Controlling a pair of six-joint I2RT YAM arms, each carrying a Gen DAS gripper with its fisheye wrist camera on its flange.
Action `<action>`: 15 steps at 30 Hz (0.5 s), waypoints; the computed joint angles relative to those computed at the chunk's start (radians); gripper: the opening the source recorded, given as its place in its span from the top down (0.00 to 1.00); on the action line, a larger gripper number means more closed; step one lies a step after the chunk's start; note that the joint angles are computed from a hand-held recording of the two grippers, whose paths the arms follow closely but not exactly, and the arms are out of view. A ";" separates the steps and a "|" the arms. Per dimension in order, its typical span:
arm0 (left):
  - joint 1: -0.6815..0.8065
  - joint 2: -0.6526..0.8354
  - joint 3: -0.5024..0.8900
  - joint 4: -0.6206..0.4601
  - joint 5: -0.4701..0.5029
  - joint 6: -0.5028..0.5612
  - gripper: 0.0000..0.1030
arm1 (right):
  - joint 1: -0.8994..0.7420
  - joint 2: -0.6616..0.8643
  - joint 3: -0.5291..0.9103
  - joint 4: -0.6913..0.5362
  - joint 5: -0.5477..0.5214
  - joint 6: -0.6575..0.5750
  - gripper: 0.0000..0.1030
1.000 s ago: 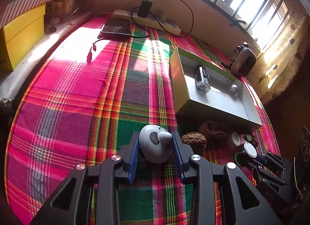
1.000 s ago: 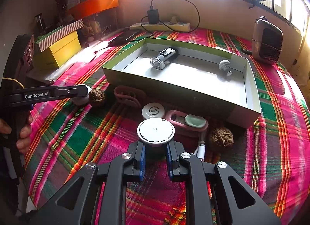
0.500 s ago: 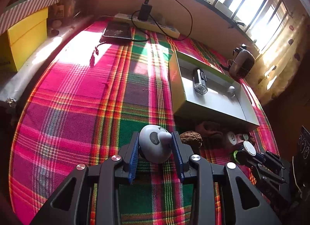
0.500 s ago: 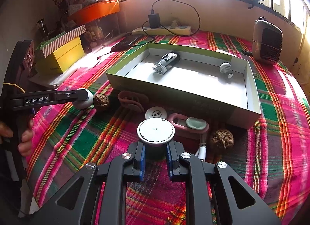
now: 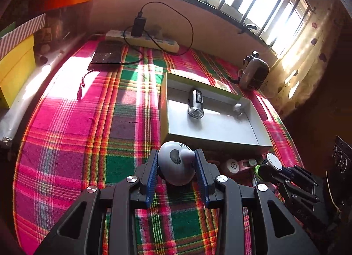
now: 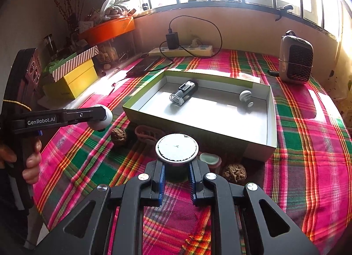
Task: Organize objects
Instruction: 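Lift panda ball with left tool while right tool lifts green spool, then carry panda ball in left tool over box while right carries green spool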
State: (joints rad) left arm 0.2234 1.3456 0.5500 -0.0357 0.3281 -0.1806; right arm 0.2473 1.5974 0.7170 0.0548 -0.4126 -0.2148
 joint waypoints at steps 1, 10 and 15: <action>-0.010 0.009 0.012 0.000 -0.001 -0.002 0.71 | -0.008 -0.001 0.006 -0.002 -0.004 0.003 0.83; -0.100 0.096 0.116 -0.005 -0.037 -0.009 0.71 | -0.051 0.046 0.103 -0.027 0.014 0.011 0.83; -0.139 0.157 0.186 -0.005 -0.042 -0.014 0.71 | -0.066 0.093 0.164 -0.041 0.023 0.018 0.83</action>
